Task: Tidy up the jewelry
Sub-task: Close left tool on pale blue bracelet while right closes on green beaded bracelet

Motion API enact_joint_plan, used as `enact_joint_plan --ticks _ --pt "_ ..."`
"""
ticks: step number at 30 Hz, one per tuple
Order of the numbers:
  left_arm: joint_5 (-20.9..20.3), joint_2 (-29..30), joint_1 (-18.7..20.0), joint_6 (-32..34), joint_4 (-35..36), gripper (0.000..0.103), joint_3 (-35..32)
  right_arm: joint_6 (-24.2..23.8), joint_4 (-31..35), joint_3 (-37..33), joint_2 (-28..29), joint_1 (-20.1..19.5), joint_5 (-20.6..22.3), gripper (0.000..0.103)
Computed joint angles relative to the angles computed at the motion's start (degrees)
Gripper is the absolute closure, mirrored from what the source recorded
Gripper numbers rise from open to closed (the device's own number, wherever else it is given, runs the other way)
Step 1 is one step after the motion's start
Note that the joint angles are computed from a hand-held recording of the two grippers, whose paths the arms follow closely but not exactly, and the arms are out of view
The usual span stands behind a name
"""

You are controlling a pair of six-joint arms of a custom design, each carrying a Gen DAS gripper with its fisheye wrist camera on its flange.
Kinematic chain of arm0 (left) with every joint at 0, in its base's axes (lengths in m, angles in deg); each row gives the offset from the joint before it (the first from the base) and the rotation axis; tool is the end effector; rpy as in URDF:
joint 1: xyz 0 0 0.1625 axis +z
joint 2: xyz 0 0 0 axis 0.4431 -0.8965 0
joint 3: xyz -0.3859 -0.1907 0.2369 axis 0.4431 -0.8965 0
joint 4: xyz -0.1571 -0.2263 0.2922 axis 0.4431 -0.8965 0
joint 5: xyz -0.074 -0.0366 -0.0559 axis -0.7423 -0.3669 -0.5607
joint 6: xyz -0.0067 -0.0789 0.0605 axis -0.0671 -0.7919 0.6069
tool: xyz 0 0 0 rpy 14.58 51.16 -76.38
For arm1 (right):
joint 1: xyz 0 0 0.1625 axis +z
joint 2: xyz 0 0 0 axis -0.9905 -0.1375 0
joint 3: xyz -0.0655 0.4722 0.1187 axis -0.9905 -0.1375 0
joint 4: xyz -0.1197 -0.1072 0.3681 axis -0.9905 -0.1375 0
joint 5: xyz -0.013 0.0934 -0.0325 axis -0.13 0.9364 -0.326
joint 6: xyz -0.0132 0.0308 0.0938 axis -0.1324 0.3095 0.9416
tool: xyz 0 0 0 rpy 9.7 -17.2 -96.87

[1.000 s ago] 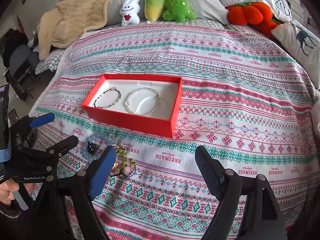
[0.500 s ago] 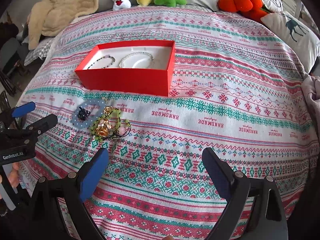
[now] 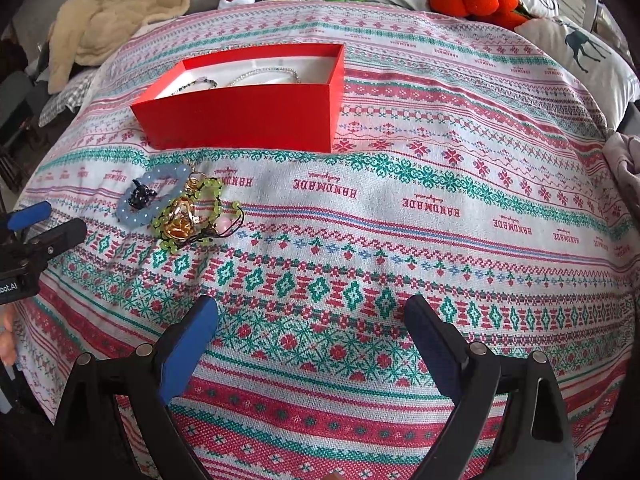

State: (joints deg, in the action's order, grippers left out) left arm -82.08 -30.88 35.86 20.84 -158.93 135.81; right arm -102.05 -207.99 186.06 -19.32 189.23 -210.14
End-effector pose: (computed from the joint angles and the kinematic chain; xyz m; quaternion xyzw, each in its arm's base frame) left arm -0.0813 -0.6143 0.2588 0.0368 0.8763 -0.3011 0.3743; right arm 0.2803 -0.6518 0.0569 0.2912 -0.8907 0.1597 0.3105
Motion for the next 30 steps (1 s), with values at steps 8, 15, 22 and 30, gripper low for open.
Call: enact_joint_plan --ticks 8,15,22,30 --pt "-2.45 1.53 1.21 1.55 -2.85 0.010 -2.39 0.58 1.30 -2.54 1.34 0.42 0.19 0.007" --pt "-5.10 3.30 1.92 2.93 -0.95 0.040 -5.08 0.95 1.96 -4.08 1.89 0.55 0.82 0.007" --pt "-4.98 3.93 1.72 3.68 0.07 0.061 -5.81 1.83 2.98 -5.29 1.77 0.44 2.55 0.007" --pt "-5.19 3.91 1.18 5.69 0.15 0.083 -5.13 2.93 6.63 -7.52 2.27 0.27 5.41 0.032"
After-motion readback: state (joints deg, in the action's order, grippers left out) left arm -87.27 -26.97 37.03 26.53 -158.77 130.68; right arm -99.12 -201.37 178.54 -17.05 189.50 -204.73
